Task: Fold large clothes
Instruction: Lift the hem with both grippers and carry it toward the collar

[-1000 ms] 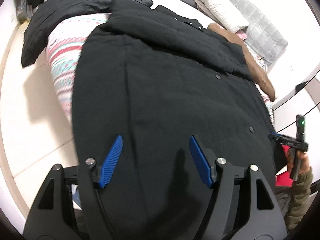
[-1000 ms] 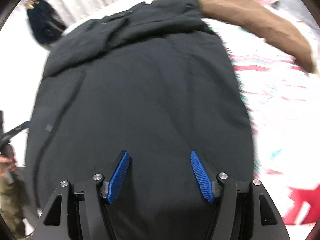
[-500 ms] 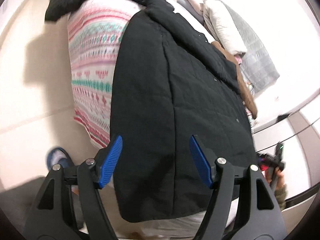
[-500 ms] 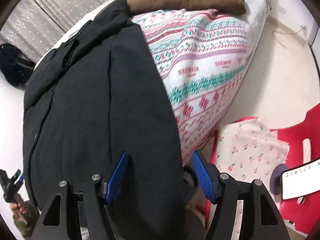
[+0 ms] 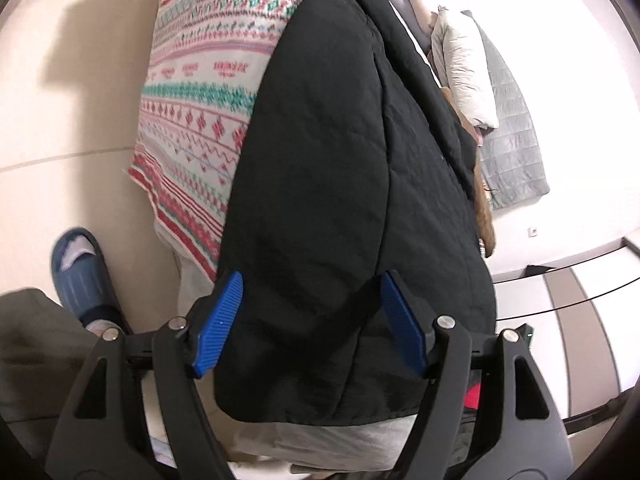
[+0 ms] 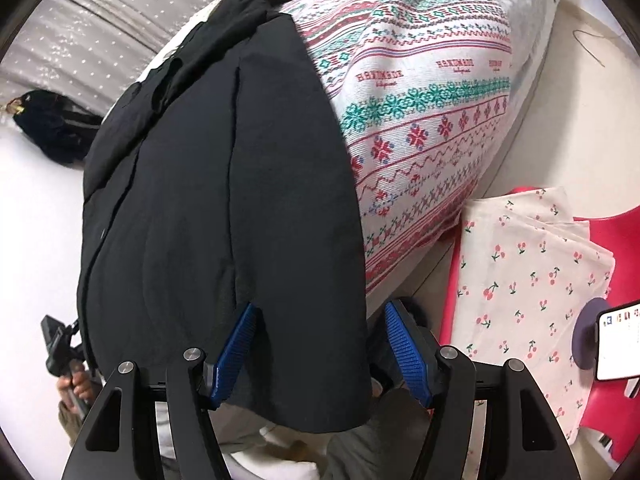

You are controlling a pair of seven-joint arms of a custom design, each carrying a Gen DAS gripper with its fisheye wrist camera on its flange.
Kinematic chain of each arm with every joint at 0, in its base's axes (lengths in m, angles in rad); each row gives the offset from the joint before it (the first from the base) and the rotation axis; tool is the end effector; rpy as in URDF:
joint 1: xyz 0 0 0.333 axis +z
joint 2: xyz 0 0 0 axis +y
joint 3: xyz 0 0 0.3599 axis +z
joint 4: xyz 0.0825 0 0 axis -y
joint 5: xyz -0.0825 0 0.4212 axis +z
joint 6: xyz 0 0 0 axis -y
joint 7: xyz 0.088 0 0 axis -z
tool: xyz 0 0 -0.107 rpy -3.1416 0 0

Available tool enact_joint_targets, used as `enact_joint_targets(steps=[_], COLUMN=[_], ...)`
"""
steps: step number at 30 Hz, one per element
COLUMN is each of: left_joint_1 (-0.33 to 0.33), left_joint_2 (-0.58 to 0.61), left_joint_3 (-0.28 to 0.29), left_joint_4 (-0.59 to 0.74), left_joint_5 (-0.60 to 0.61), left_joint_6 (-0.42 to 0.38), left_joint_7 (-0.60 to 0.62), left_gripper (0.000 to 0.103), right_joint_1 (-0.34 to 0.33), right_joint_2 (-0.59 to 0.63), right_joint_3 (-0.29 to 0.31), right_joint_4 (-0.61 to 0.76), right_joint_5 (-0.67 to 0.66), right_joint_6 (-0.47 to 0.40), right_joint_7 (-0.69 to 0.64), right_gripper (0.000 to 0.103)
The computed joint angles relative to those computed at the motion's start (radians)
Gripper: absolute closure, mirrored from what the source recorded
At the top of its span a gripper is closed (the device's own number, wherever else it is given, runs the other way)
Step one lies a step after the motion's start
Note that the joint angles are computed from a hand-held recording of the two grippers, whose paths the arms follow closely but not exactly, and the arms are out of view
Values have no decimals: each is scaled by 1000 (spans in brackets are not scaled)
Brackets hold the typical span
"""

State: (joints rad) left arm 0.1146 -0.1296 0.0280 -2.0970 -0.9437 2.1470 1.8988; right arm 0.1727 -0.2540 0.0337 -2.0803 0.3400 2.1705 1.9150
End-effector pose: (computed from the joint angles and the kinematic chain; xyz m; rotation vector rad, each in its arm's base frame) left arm 0.5670 0.0479 0.5404 2.1042 -1.5758 1.1116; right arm 0.5229 0.1244 0.6064 -1.6183 2.1529 0.1330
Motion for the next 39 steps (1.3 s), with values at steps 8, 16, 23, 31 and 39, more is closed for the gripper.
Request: enact_joint_targets(steps=[8, 16, 23, 31, 39], left_joint_1=[2, -11, -29, 0, 30], left_joint_2=[-8, -40, -70, -40, -32], left_joint_3=[6, 5, 14, 41, 32], left_joint_4=[-31, -69, -93, -110, -151], left_joint_5=[-74, -121, -100, -99, -169], left_joint_6=[-10, 6, 49, 62, -34], left_joint_7=[2, 67, 92, -87, -107], left_gripper=[30, 45, 83, 38, 24], right_joint_1=[10, 13, 15, 11, 14], right_joint_2=[10, 10, -11, -9, 8], right_joint_3=[-1, 3, 4, 3, 3], right_joint_4=[9, 18, -2, 1, 22], right_joint_5=[26, 10, 22, 18, 19], right_joint_6=[-7, -18, 41, 41, 33], right_joint_7=[-43, -54, -67, -47, -36], right_gripper=[59, 65, 91, 86, 72])
